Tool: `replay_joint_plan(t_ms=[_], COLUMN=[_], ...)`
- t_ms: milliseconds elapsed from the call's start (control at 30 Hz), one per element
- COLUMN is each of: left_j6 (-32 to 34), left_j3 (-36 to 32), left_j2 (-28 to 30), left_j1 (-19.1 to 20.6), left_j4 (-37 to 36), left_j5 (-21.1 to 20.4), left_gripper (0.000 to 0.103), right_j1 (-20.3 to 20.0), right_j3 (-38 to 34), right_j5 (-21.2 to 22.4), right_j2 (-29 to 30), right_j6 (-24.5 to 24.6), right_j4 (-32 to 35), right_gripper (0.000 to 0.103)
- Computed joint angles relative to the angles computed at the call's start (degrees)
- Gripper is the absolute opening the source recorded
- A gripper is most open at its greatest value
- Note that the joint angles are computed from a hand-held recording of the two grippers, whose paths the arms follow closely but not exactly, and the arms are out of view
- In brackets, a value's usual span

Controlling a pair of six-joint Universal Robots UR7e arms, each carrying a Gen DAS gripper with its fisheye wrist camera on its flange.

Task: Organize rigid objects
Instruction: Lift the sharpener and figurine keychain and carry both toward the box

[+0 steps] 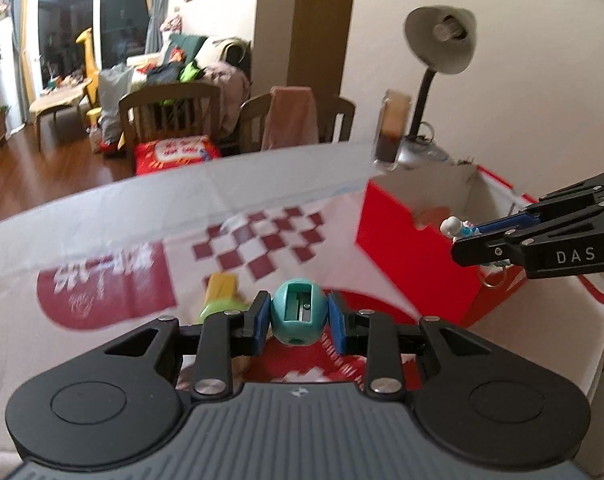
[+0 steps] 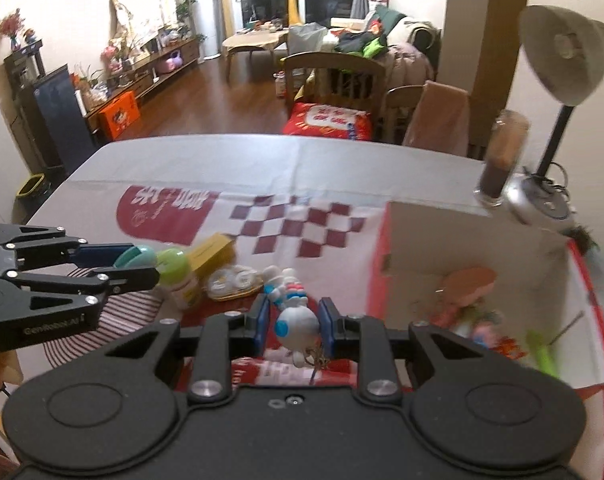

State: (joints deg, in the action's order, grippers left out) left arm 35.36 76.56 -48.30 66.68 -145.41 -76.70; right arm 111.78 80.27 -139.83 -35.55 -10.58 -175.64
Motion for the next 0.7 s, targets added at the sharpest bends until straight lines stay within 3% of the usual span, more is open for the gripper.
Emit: replay_joint_plan(t_ms=[367, 700], left_j6=[-0.4, -0.9], left_j3=[-0.4, -1.5], left_j2=[2.9, 8.2], left_j1=[-5.2, -9.2], left_j4=[-1.4, -0.6], left_j5=[-0.9, -0.1], left_gripper=[0.030, 0.030], right_j1=[-2.7, -6.5], right_j3=[5.7, 10.7], right_j5=[-1.8, -1.5], right_j2=[-7.1, -12.9], right_j6=[-4.6, -6.5], right_j4=[-6.1, -7.6], right_gripper=[0.025, 0.025])
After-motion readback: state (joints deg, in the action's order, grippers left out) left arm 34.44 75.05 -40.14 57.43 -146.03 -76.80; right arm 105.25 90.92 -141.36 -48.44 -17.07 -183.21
